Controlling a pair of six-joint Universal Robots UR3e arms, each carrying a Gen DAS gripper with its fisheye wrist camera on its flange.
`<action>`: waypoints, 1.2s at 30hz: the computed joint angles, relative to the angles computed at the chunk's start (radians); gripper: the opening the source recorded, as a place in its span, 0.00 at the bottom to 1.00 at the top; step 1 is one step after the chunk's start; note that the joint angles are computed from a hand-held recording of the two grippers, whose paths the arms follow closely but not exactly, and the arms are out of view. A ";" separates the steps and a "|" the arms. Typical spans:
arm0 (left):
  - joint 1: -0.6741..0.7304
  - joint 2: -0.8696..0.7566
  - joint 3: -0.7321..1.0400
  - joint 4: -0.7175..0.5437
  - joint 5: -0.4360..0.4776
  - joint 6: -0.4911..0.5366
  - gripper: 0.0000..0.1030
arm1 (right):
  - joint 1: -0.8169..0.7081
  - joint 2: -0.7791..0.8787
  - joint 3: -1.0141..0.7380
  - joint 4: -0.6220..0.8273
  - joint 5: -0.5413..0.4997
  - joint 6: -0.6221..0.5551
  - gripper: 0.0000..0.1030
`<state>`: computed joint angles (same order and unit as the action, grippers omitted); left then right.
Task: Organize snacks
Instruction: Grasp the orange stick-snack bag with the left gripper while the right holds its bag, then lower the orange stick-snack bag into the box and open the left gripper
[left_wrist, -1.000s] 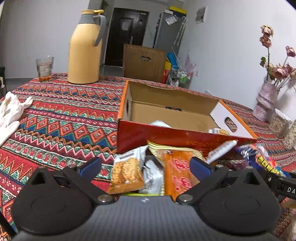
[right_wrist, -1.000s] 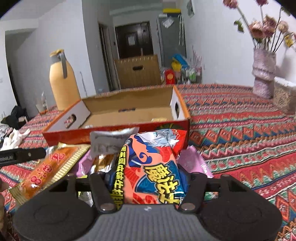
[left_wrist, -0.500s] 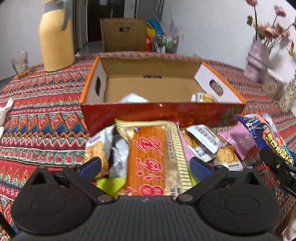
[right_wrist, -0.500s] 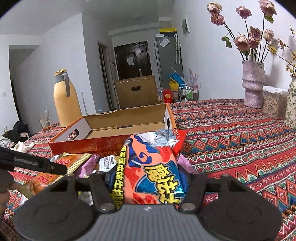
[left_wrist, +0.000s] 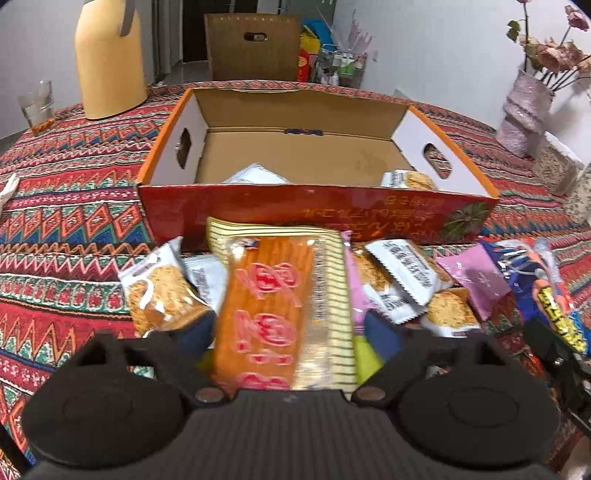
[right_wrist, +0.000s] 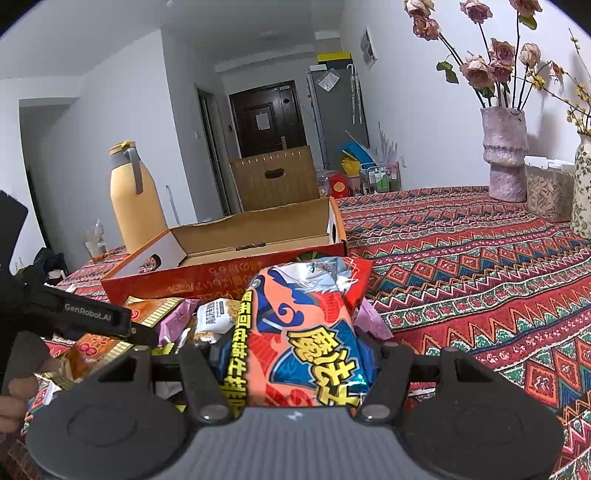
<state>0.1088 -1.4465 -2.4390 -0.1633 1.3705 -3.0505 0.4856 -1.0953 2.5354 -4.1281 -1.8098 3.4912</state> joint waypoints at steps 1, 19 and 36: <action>0.000 0.004 -0.001 -0.001 -0.008 0.002 0.63 | -0.004 0.001 0.003 -0.006 0.005 -0.001 0.59; 0.053 0.184 -0.044 -0.059 -0.061 0.041 0.41 | 0.009 0.012 0.014 -0.057 -0.014 -0.020 0.59; -0.004 0.077 0.192 0.007 -0.020 -0.085 0.41 | -0.049 -0.048 -0.252 0.172 0.011 -0.142 0.59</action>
<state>0.1043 -1.3696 -2.2473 -0.1558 1.3508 -3.1355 0.4368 -1.1432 2.2833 -3.9563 -1.7983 3.3489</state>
